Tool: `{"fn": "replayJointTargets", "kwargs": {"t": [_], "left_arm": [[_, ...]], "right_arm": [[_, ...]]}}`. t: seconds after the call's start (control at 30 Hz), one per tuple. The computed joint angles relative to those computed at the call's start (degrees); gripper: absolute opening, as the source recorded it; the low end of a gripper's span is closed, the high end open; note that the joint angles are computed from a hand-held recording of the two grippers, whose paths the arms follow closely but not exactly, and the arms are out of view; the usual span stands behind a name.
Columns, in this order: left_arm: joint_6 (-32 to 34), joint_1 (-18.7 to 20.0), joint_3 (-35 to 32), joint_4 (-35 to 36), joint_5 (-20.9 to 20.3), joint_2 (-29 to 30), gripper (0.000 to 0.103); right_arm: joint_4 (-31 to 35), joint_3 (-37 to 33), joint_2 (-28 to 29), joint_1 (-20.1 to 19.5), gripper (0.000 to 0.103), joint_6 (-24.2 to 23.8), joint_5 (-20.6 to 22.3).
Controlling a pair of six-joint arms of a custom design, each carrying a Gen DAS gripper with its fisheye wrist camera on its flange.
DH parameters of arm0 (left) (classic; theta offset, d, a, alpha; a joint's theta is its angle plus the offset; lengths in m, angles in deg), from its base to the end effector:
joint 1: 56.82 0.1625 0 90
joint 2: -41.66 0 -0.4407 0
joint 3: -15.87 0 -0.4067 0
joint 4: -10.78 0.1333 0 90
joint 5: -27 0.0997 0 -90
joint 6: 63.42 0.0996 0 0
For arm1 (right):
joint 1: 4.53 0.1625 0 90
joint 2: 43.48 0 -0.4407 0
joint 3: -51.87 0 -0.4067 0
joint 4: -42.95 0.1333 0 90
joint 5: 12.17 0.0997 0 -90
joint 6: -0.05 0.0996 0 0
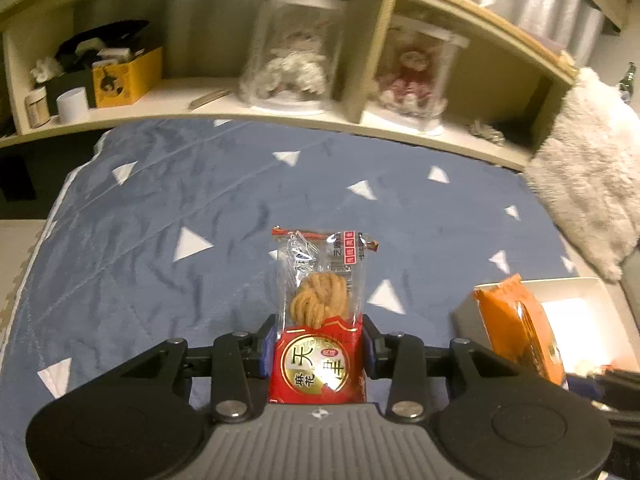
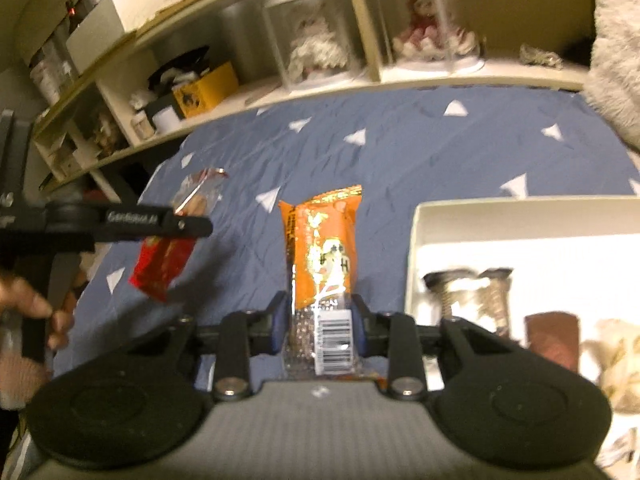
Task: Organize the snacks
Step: 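Carry the red cookie pack with the left gripper while the right gripper carries the orange bar to the tray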
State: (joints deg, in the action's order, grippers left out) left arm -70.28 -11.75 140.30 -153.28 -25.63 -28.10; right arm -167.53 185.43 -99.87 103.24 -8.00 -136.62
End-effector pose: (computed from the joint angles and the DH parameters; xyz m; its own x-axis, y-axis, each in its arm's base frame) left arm -0.2216 -0.4965 0.2026 -0.7795 0.3358 -0.5288 0.5772 0.7130 -0.3980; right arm 0.2146 -0.4176 0.1416 -0.8637 0.0196 0.5036 -0.3464 0.7026 -0.6215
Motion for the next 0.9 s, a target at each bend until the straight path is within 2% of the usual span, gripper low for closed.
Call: {"fn": "replayJointTargets", "kwargs": {"t": [0.13,0.47,0.7,0.9], "left_arm": [[-1.7,-2.3,0.6,0.2,0.1,0.2,0.042],[-1.6,-6.4,1.4,-2.4,-4.5,2.4,0.042],[1.7,-8.8,-0.3,-6.4,-9.1,7.7,0.042],[7.6,-9.4,-4.3,-8.4,-14.8,14.3,0.042]], "right_arm": [[0.4,1.1,-2.7,0.5,0.037,-0.8,-1.9],[-2.0,6.1,-10.6,-0.8,0.037,-4.5,-6.5],[-5.1,10.3,-16.2,-4.5,0.038,-6.5,-7.3],[-7.3,11.7,-19.0,-9.3,0.038,-7.0,-6.3]]}}
